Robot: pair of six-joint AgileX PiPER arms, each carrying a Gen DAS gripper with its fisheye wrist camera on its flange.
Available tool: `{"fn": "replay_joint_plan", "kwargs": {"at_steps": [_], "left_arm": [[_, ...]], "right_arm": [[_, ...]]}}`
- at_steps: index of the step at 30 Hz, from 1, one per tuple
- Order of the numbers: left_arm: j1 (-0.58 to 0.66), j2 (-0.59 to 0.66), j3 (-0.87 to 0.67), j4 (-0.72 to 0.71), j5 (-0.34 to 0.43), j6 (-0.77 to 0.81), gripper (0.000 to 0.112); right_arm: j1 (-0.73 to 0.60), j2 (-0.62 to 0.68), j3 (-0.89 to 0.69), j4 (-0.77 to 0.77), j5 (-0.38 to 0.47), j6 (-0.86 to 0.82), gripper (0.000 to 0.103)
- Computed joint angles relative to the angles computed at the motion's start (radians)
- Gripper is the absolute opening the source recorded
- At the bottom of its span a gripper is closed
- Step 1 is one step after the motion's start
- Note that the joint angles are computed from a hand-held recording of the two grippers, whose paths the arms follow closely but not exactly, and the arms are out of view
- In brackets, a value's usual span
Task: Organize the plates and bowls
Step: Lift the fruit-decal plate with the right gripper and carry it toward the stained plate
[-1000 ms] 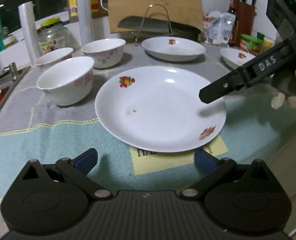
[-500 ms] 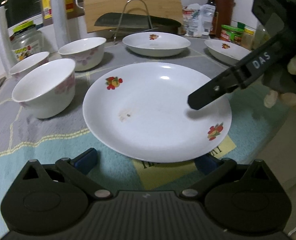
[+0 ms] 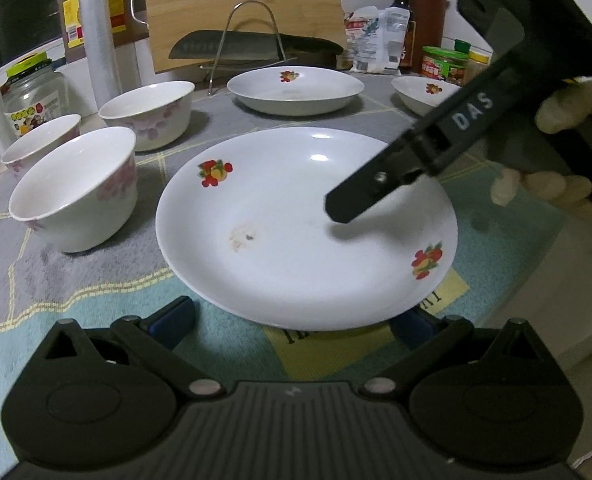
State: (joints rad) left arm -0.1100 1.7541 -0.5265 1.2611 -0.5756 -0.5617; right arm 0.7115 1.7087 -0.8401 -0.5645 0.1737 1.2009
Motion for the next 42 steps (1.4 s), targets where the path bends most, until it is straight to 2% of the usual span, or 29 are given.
{"fn": "replay_joint_plan", "kwargs": {"at_steps": [6,11,19,29,32,36,42], "left_arm": [[0.014,0.009,-0.009,0.034,-0.018,-0.004,0.103],[0.025,0.022,-0.026,0.076,-0.036,-0.014,0.103],[0.047,0.037,-0.045,0.135,-0.065,-0.022,0.103],[0.057,0.041,-0.065,0.184,-0.066,-0.044,0.103],[0.063,0.038,-0.065,0.185,-0.070,-0.016,0.103],[0.070,0.044,-0.077,0.209,-0.076,-0.022,0.103],[0.067,0.045,-0.085,0.220,-0.078,-0.014,0.103]], "right_arm": [[-0.044,0.027,-0.028,0.256,-0.036,-0.297,0.103],[-0.051,0.033,-0.028,0.299,-0.051,-0.336,0.103],[-0.065,0.049,-0.067,0.537,-0.011,-0.622,0.103],[-0.154,0.051,-0.089,1.179,0.072,-1.316,0.103],[-0.182,0.054,-0.100,1.239,0.096,-1.379,0.103],[-0.220,0.064,-0.113,1.411,0.139,-1.549,0.103],[-0.244,0.085,-0.140,1.450,0.181,-1.600,0.103]]}}
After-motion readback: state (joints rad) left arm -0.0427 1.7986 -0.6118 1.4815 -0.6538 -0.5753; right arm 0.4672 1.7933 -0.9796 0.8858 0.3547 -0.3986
